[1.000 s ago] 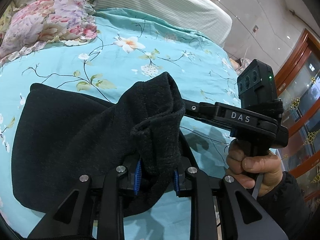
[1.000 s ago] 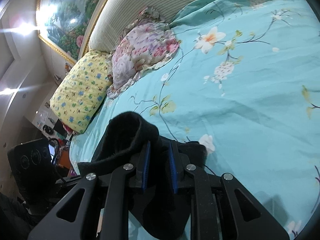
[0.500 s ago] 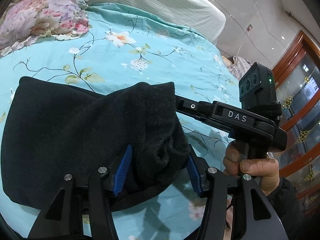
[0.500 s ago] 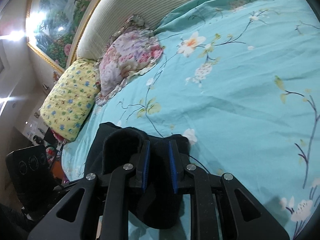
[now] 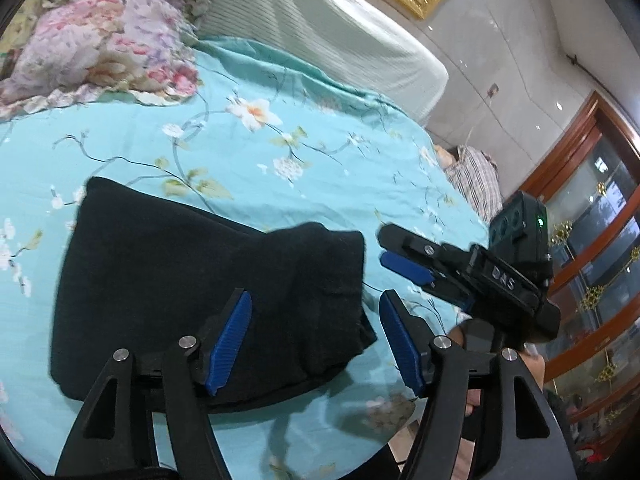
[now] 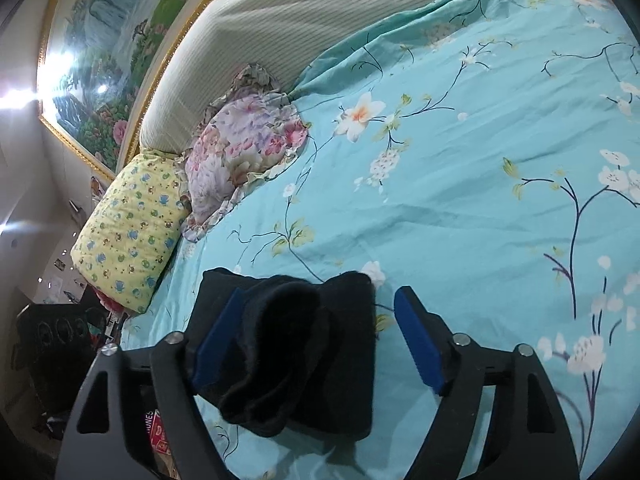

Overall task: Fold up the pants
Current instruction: 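Open both grippers and release the folded pants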

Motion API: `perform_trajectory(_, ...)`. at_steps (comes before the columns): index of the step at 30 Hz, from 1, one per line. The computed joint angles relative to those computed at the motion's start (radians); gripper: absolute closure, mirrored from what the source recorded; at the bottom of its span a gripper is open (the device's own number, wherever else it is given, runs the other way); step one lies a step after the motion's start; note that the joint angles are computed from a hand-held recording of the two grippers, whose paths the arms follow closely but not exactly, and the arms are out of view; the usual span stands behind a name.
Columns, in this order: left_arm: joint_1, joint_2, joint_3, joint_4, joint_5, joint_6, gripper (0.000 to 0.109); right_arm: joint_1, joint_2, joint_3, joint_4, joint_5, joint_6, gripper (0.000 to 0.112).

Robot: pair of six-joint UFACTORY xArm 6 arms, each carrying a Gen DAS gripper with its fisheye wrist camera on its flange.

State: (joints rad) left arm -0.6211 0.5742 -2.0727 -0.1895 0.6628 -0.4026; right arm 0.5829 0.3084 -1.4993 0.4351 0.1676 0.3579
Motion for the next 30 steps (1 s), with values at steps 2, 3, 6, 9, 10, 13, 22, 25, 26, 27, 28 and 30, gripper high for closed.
perform_trajectory(2,0.008,-0.027,0.043,0.011,-0.018,-0.015,0.04,0.004,-0.005,0.004,-0.069,0.002,0.073,0.031)
perform_trajectory(3,0.013,-0.044,0.071,0.017,-0.031,-0.023,0.04,0.006,-0.007,0.004,-0.118,0.006,0.12,0.031)
perform_trajectory(6,0.026,-0.082,0.135,0.039,-0.052,-0.053,0.04,0.009,-0.011,0.0,-0.286,0.022,0.261,0.031)
perform_trajectory(9,0.04,-0.114,0.194,0.029,-0.077,-0.066,0.04,0.019,-0.005,-0.016,-0.353,0.042,0.307,0.031)
perform_trajectory(10,0.044,-0.122,0.208,0.03,-0.082,-0.071,0.04,0.023,-0.002,-0.023,-0.369,0.051,0.32,0.031)
perform_trajectory(13,0.056,-0.16,0.271,0.036,-0.111,-0.089,0.039,0.034,0.01,-0.045,-0.389,0.084,0.337,0.03)
perform_trajectory(22,0.096,-0.237,0.409,0.008,-0.184,-0.115,0.038,0.054,0.027,-0.079,-0.534,0.142,0.485,0.025)
perform_trajectory(25,0.11,-0.257,0.444,0.006,-0.2,-0.124,0.038,0.057,0.031,-0.086,-0.606,0.165,0.553,0.023)
perform_trajectory(26,0.115,-0.259,0.447,0.01,-0.2,-0.128,0.037,0.058,0.031,-0.085,-0.617,0.169,0.566,0.022)
perform_trajectory(27,0.118,-0.261,0.451,0.011,-0.2,-0.13,0.037,0.059,0.032,-0.084,-0.62,0.17,0.575,0.02)
perform_trajectory(28,0.124,-0.264,0.456,0.01,-0.2,-0.131,0.037,0.061,0.033,-0.081,-0.614,0.169,0.576,0.02)
perform_trajectory(30,0.131,-0.264,0.459,0.01,-0.198,-0.137,0.037,0.063,0.033,-0.073,-0.601,0.163,0.573,0.019)
